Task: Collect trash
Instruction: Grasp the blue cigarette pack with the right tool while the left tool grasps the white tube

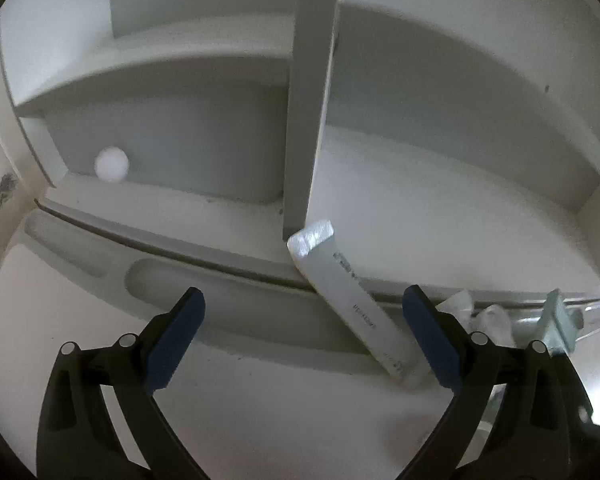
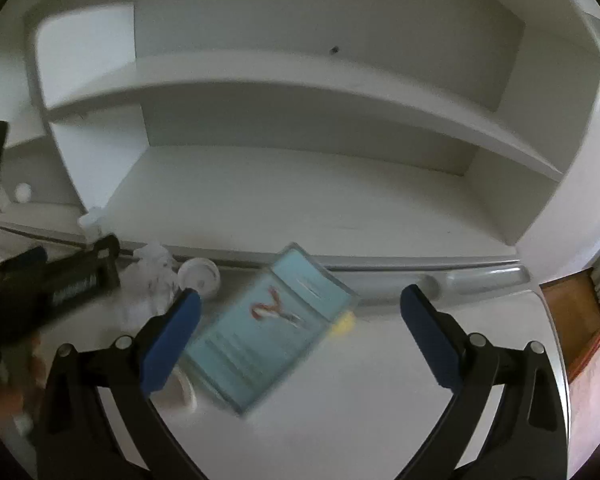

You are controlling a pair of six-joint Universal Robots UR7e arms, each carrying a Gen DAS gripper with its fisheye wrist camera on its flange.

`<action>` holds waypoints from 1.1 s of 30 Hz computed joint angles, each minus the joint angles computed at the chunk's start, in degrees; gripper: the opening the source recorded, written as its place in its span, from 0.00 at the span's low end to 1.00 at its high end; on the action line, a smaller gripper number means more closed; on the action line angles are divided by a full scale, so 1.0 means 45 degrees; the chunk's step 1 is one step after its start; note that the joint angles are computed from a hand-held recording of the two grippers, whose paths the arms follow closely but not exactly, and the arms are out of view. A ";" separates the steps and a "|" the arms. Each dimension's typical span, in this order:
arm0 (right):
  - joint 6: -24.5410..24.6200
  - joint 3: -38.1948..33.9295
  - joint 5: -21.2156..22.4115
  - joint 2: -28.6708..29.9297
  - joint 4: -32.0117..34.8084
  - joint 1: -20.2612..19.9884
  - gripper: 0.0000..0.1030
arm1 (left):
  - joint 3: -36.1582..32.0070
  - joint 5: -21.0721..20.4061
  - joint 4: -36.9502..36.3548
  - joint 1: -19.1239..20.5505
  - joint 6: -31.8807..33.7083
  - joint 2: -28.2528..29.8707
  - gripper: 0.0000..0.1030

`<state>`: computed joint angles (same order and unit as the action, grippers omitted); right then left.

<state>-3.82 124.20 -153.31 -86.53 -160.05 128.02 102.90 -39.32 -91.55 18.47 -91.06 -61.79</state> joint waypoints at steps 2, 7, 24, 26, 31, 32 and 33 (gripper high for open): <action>0.0334 -0.0200 -0.0181 0.0427 0.0204 -0.0181 0.94 | 0.0186 0.0015 -0.0556 0.0076 0.0616 -0.0133 0.91; 0.0568 0.0076 0.0193 0.0002 0.1133 -0.0717 0.94 | 0.1095 -0.0267 -0.2939 0.0164 0.2311 -0.0665 0.73; -0.0038 0.0705 0.2860 -0.3853 0.3787 -0.2436 0.94 | 0.1402 -0.0520 -0.1302 -0.0231 0.2257 -0.1814 0.64; -0.0458 0.0689 0.3143 -0.3878 0.3873 -0.2434 0.94 | 0.1425 -0.0678 -0.0403 -0.0287 0.1706 -0.2274 0.66; -0.1184 0.0686 0.3490 -0.3823 0.3623 -0.2488 0.94 | 0.1348 -0.0848 0.2024 -0.0569 0.0157 -0.2870 0.77; -0.1260 0.0714 0.3442 -0.3817 0.3555 -0.2419 0.94 | 0.1337 -0.0872 0.1726 -0.0535 0.0343 -0.2821 0.77; -0.1410 0.0732 0.3381 -0.3786 0.3393 -0.2362 0.94 | 0.1417 -0.0928 0.1593 -0.0570 0.0492 -0.2860 0.77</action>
<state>-10.17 127.50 -138.10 -103.57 -144.78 117.39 109.27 -43.49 -84.38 15.90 -88.84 -74.66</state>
